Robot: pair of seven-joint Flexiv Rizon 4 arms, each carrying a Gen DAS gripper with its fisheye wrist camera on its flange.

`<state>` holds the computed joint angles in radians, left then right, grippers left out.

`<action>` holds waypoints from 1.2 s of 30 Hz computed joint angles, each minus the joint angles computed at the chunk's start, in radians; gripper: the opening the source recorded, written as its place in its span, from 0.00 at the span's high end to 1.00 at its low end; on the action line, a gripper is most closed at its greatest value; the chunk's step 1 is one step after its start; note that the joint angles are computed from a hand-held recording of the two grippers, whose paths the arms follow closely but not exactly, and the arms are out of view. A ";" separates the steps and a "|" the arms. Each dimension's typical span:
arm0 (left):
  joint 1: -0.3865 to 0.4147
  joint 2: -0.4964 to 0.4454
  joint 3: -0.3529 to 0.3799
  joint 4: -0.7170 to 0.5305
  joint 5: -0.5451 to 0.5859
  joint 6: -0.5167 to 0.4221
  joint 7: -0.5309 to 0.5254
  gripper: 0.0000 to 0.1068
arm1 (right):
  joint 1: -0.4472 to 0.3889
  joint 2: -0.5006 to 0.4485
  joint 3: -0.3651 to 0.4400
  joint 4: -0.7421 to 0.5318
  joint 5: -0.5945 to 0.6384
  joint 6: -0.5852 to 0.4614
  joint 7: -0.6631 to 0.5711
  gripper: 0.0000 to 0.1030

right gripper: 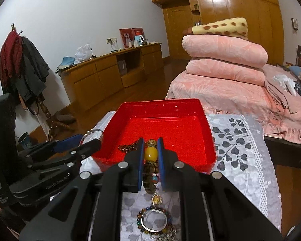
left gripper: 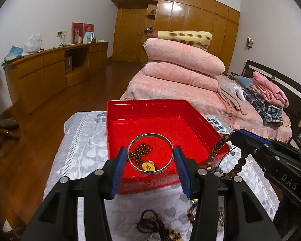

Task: Organize jewelry
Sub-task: 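Carry the bangle with the left tool while the right tool carries the bracelet into the red tin, then open both tools in the tin and move them back over the remaining jewelry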

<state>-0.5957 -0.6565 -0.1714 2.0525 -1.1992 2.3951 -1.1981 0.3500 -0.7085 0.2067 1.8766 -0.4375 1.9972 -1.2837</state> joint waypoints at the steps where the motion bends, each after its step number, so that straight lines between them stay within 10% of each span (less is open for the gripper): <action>1: 0.004 -0.006 0.001 -0.014 -0.005 -0.008 0.011 0.55 | -0.007 -0.007 0.008 -0.010 -0.006 -0.004 0.004 0.89; 26: 0.095 -0.127 -0.053 -0.237 -0.171 -0.107 0.240 0.55 | -0.088 -0.181 0.131 -0.273 -0.066 -0.191 0.056 0.88; 36: 0.085 -0.041 -0.029 -0.069 -0.056 -0.065 0.043 0.29 | 0.158 -0.070 -0.196 -0.132 0.174 -0.029 0.019 0.36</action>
<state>-0.5112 -0.6977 -0.2008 1.9833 -1.2557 2.3297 -1.1549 0.5078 -0.7783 0.0109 1.7449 -0.2638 1.9684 -1.2651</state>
